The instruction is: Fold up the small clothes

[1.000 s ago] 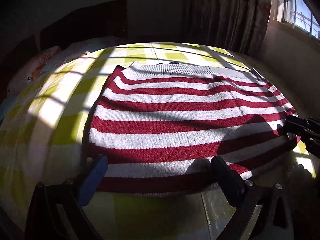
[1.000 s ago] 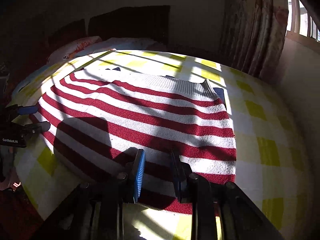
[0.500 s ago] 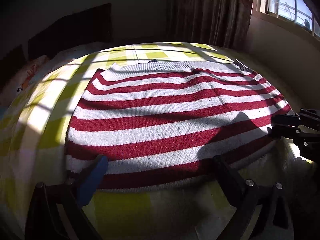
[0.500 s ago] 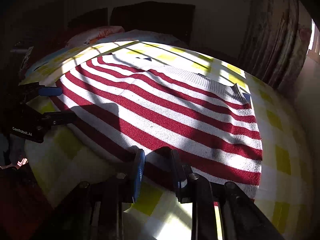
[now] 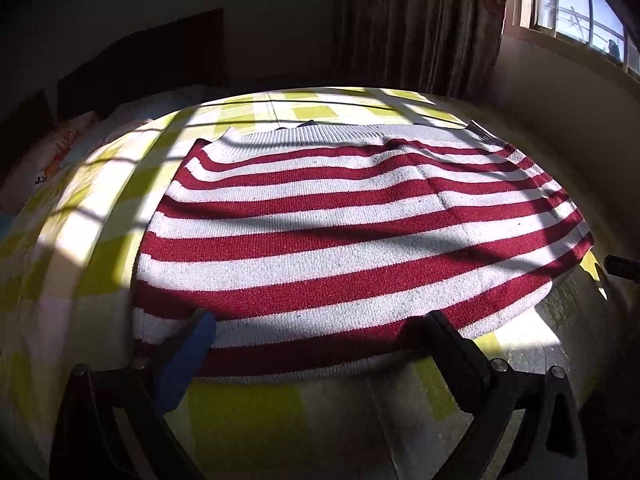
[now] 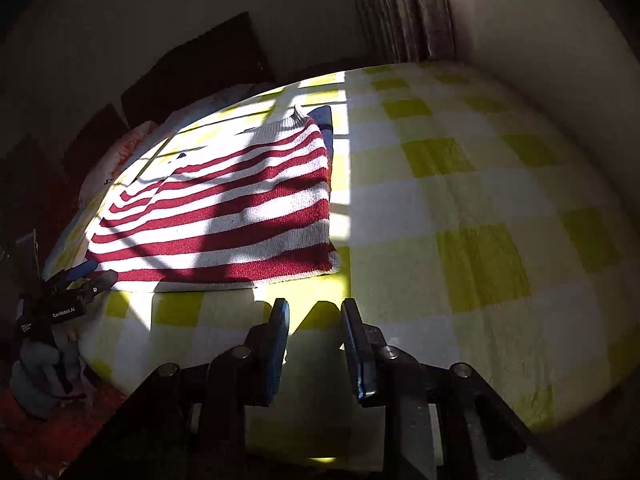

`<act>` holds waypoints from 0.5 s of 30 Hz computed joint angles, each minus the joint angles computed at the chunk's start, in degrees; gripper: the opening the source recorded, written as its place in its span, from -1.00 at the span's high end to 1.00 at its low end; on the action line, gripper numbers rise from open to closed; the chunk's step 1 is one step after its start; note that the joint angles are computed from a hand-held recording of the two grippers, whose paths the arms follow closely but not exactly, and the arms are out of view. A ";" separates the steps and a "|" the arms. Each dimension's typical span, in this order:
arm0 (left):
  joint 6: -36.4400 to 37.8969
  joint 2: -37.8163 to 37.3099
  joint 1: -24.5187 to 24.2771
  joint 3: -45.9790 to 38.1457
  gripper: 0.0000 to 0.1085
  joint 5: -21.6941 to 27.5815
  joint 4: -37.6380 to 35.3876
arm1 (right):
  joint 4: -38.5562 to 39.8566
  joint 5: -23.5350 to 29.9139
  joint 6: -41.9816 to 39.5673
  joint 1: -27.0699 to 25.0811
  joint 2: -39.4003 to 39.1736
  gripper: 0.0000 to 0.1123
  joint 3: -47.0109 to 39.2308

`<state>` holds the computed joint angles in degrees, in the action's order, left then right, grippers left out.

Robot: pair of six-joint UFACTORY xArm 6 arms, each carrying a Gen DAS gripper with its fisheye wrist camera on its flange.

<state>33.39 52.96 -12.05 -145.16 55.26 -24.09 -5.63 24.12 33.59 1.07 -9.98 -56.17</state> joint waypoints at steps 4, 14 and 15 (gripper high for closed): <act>-0.05 0.25 0.00 -0.38 -0.90 0.15 0.01 | 7.58 -4.81 -3.05 0.01 1.31 0.46 0.78; -0.04 0.15 -0.09 -0.20 -0.90 0.09 -0.10 | 25.53 -11.20 -14.32 3.95 10.65 0.07 -7.10; -0.05 0.05 -0.10 -0.03 -0.90 0.01 -0.10 | 23.11 -10.25 -12.26 3.87 11.09 0.07 -7.96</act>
